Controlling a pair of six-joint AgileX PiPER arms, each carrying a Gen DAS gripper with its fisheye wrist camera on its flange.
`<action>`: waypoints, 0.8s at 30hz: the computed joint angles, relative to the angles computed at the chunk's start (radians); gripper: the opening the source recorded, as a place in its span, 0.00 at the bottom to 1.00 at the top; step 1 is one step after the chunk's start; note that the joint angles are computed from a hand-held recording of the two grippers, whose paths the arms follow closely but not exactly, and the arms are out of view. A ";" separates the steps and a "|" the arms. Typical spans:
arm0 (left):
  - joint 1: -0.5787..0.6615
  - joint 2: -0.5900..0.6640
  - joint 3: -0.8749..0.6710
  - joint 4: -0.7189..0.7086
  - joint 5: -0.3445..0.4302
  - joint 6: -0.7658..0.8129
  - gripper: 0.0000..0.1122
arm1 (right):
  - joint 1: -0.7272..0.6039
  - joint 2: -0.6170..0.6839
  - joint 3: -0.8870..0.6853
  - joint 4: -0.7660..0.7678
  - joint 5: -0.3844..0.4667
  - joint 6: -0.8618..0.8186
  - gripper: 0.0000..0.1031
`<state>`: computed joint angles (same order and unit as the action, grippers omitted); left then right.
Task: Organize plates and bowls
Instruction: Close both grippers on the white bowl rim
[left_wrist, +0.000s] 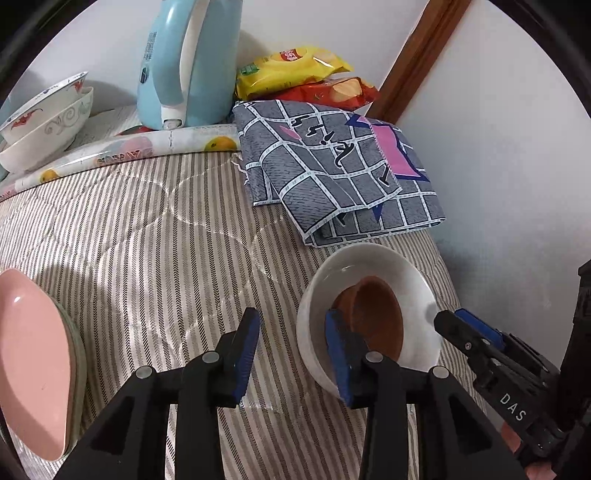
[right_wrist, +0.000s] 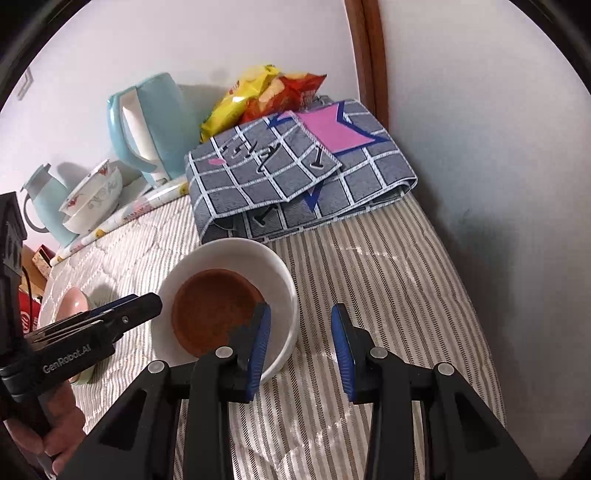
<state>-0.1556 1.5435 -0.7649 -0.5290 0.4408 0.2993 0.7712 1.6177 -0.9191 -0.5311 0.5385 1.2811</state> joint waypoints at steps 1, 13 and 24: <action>-0.002 0.010 -0.005 0.006 -0.001 -0.006 0.31 | -0.004 0.011 -0.004 0.007 -0.006 -0.010 0.34; -0.021 0.106 -0.046 0.049 -0.033 -0.045 0.31 | -0.019 0.129 -0.096 0.096 0.053 -0.170 0.22; -0.035 0.166 -0.079 0.074 -0.021 -0.040 0.31 | -0.018 0.196 -0.155 0.136 0.085 -0.239 0.21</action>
<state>-0.1906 1.7094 -0.8438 -0.4548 0.4196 0.2591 0.7527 1.8140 -1.0741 -0.3954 0.6231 1.0424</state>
